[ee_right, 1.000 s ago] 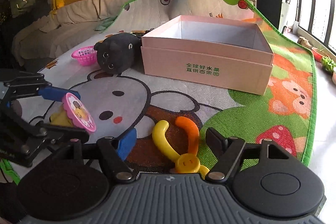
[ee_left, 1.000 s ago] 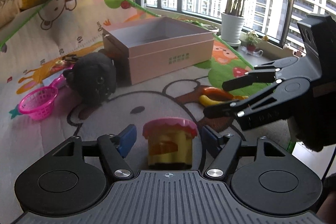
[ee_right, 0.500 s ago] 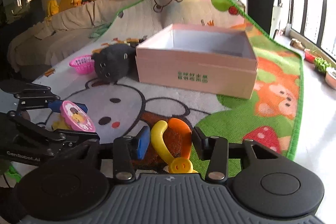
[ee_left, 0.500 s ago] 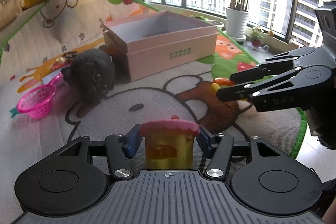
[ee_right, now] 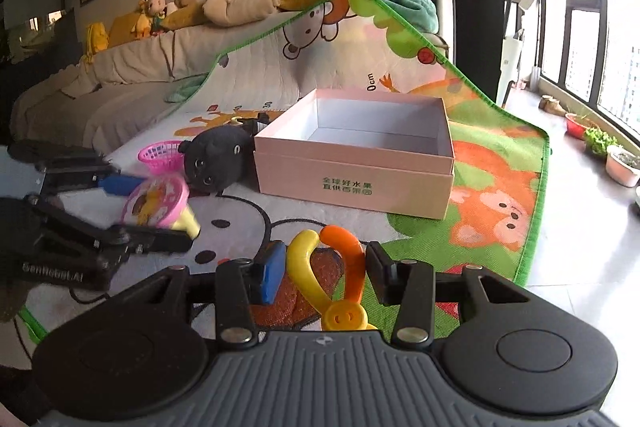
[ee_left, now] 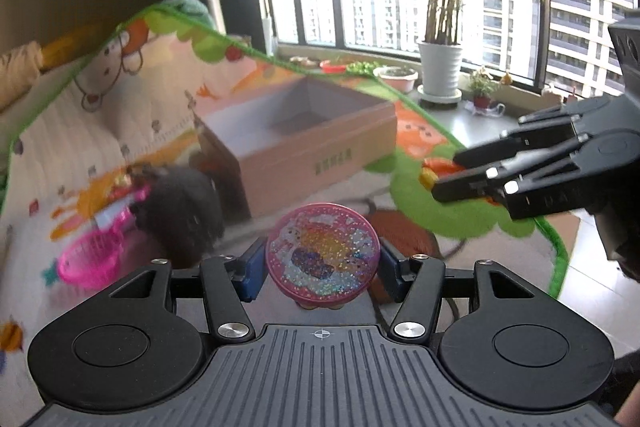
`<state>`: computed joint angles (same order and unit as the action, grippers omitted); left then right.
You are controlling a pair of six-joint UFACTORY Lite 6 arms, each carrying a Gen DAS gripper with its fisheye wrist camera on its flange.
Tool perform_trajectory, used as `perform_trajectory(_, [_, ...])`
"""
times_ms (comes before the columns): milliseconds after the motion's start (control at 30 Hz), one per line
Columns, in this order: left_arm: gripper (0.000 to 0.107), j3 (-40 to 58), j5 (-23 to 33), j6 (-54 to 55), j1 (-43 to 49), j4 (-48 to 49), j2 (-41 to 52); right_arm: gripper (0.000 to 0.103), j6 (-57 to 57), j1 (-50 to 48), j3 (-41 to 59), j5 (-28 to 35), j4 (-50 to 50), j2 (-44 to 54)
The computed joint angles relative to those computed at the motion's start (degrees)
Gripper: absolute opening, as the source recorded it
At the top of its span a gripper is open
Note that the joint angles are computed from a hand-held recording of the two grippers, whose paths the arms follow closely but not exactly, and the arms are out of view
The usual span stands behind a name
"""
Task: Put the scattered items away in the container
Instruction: 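Carry the rattle and pudding toy over the pink box and open both tools, then grasp the black plush cat with the right tool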
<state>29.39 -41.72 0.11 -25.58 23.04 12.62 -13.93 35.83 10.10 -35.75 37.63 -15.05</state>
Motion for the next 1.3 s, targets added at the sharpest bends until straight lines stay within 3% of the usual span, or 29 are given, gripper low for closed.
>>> perform_trajectory(133, [0.061, 6.26, 0.5, -1.87, 1.09, 2.7, 2.26, 0.044, 3.17, -4.5, 2.11, 3.08, -6.58, -0.49])
perform_trajectory(267, [0.061, 16.61, 1.94, -2.42, 0.93, 3.65, 7.61, 0.044, 17.64, -17.02, 9.97, 7.94, -28.01, 1.9])
perform_trajectory(367, [0.061, 28.48, 3.5, 0.27, -0.9, 0.89, 14.55, 0.044, 31.32, -25.87, 24.25, 10.13, -44.42, 11.62])
perform_trajectory(400, [0.063, 33.23, 3.6, 0.24, -1.32, 0.88, 17.59, 0.044, 35.6, -27.98, 30.25, 11.0, -48.52, 16.06])
perform_trajectory(433, [0.076, 38.73, 4.25, -0.48, -1.63, 1.17, 21.12, 0.045, 39.28, -29.53, 36.24, 11.86, -51.76, 20.67])
perform_trajectory(467, [0.082, 44.33, 6.3, -2.11, -1.82, 1.73, 24.46, 0.049, 41.08, -30.58, 42.24, 13.09, -52.6, 25.3])
perform_trajectory(567, [0.095, 52.8, 11.22, -11.61, -0.74, 6.3, 28.74, 0.052, 32.8, -31.4, 52.14, 15.64, -41.68, 32.97])
perform_trajectory(667, [0.1, 46.83, 10.93, -13.68, 1.27, 7.42, 24.84, 0.064, 24.59, -30.78, 49.58, 11.96, -33.62, 33.26])
perform_trajectory(833, [0.102, 33.27, 11.25, -12.91, 6.06, 6.78, 18.14, 0.065, 11.45, -26.65, 43.37, 6.84, -21.52, 32.47])
perform_trajectory(1033, [0.103, 21.2, 8.52, -1.43, 11.71, -8.31, 15.63, 0.067, -6.68, -14.03, 39.51, 1.38, -7.47, 31.91])
perform_trajectory(1300, [0.103, 13.11, 2.35, -6.25, 20.89, -2.39, 16.91, 0.068, -24.54, 2.9, 48.97, -0.44, 1.48, 43.09])
